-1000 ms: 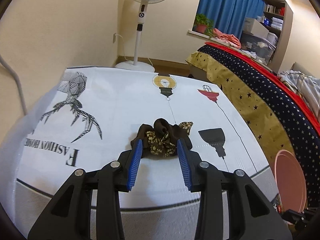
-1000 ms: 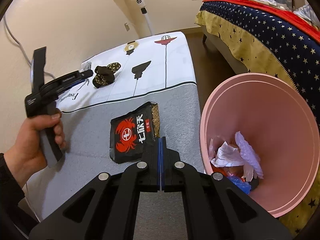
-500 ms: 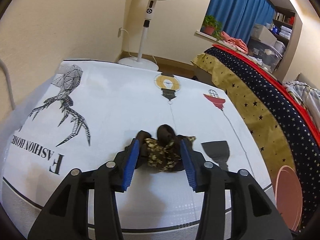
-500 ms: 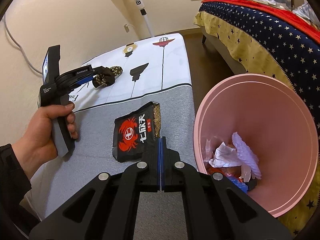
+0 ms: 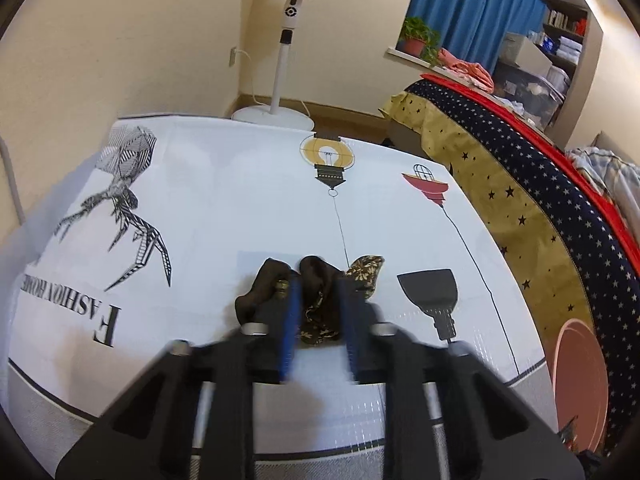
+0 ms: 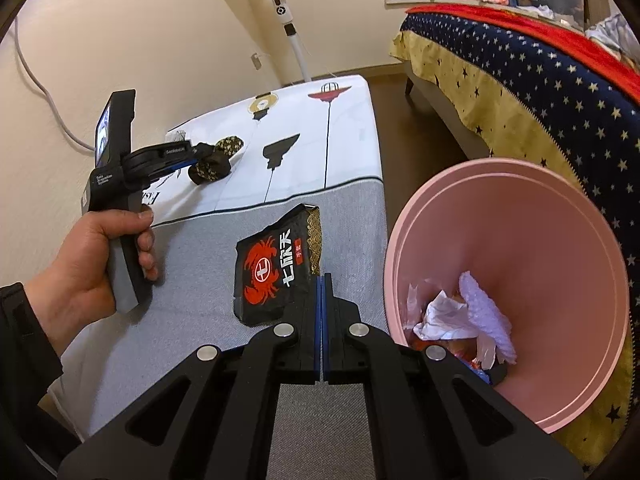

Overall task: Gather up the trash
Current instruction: 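Grasp the black snack packet with the right tool while the left tool grasps the brown cloth, then carry the snack packet and brown cloth over the pink bin with both tools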

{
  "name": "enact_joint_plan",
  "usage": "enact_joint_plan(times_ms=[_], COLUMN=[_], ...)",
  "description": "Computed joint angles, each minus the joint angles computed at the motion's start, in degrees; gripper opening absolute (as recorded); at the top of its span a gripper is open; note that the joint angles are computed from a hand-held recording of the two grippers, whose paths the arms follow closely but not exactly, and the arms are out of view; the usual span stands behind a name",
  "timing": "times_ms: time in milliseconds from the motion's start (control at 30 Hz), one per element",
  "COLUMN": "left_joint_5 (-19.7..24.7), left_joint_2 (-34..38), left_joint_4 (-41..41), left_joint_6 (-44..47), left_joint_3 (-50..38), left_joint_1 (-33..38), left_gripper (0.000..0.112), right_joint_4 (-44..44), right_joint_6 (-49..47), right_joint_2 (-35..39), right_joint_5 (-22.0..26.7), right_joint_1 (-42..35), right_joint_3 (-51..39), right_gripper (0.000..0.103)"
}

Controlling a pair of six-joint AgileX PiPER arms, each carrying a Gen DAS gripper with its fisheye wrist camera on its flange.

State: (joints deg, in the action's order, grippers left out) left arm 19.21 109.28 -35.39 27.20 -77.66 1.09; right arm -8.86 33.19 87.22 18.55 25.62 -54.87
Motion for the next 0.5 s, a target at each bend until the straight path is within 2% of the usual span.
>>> enact_joint_plan(times_ms=[267,500], left_joint_5=[-1.15,-1.7], left_joint_2=[-5.89,-15.04], left_joint_4=[2.91,5.7], left_joint_6=[-0.11,-1.96], left_joint_3=[5.5,12.56], left_joint_1=[-1.04,-2.54], left_gripper=[0.008,0.008], right_joint_4=[-8.19,-14.95], right_joint_6=[6.97,13.91], right_joint_2=[-2.5,-6.54], right_joint_5=[0.26,1.8], right_joint_1=[1.22,2.45], right_joint_3=[0.3,1.08], right_gripper=[0.0,0.0])
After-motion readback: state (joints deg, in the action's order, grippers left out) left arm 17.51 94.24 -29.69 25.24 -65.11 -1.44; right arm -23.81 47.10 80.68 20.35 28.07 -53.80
